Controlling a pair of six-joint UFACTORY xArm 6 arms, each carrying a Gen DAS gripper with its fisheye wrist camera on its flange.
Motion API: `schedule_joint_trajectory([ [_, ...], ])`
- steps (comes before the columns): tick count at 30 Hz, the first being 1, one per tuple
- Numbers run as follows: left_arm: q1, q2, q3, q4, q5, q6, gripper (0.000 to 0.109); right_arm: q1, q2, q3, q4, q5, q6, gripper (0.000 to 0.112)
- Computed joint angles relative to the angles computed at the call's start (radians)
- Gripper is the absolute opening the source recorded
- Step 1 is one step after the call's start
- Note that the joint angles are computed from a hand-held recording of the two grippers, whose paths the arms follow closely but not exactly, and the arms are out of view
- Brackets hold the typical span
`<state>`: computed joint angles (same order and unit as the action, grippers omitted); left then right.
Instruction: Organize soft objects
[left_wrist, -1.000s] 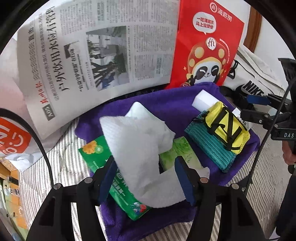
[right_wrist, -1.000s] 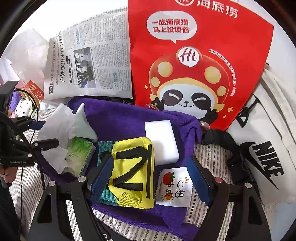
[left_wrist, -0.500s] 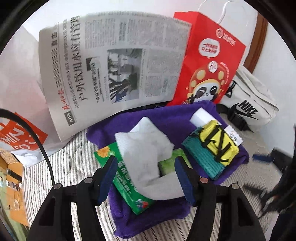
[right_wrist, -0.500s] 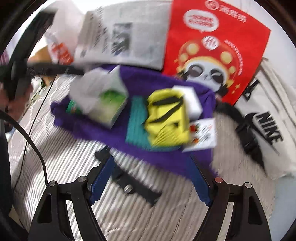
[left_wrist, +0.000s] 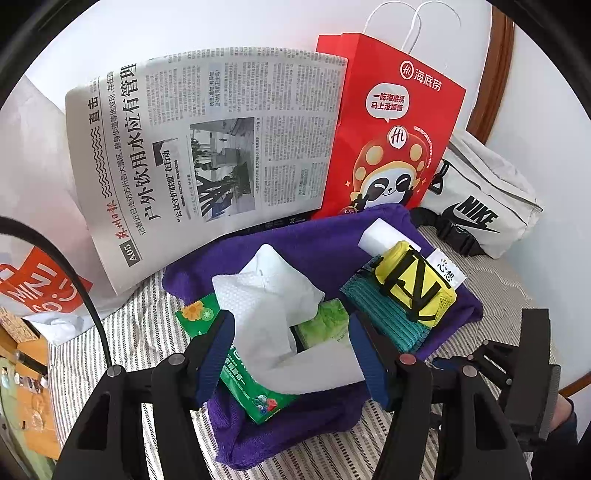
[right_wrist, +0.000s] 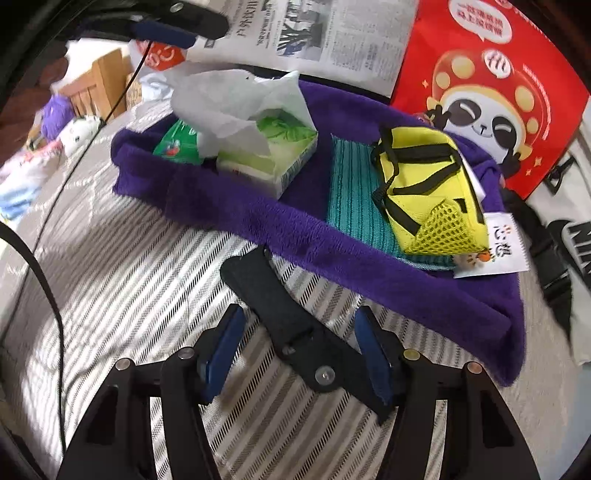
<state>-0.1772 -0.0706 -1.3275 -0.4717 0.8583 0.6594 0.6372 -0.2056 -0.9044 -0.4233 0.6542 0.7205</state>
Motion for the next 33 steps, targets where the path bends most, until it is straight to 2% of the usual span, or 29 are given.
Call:
schedule_joint_trajectory([
  [2,-0.001,0.002,-0.004,0.006,0.008,-0.004,0.062,-0.012,-0.010,0.010,0.055,-0.021,-0.028,0.038],
  [5,-0.008,0.001,0.001,0.026,0.000,-0.010,0.062,-0.013,-0.039,0.024,0.153,-0.016,-0.077,0.026],
  [8,-0.007,0.000,-0.001,0.026,0.006,-0.009,0.062,0.003,-0.073,0.046,0.208,-0.012,-0.087,0.026],
  [11,-0.005,0.001,-0.006,0.019,0.010,-0.006,0.062,0.033,-0.086,0.051,0.199,0.013,-0.058,0.027],
  [17,0.003,-0.010,-0.006,-0.004,0.019,0.014,0.062,0.046,-0.045,0.016,0.132,0.027,-0.009,0.029],
  [20,0.001,-0.009,-0.007,0.001,0.019,0.010,0.062,0.070,-0.004,-0.027,0.045,0.066,0.013,0.032],
  [24,-0.005,-0.013,-0.001,0.009,0.017,0.010,0.062,0.088,0.035,-0.063,-0.030,0.082,0.048,0.023],
  [28,-0.008,-0.023,0.006,0.017,0.012,0.013,0.062,0.064,-0.023,-0.012,0.043,0.046,0.058,0.022],
  [33,-0.014,-0.041,0.015,0.008,0.014,0.016,0.062,0.083,-0.162,0.083,-0.019,0.127,0.188,0.022],
])
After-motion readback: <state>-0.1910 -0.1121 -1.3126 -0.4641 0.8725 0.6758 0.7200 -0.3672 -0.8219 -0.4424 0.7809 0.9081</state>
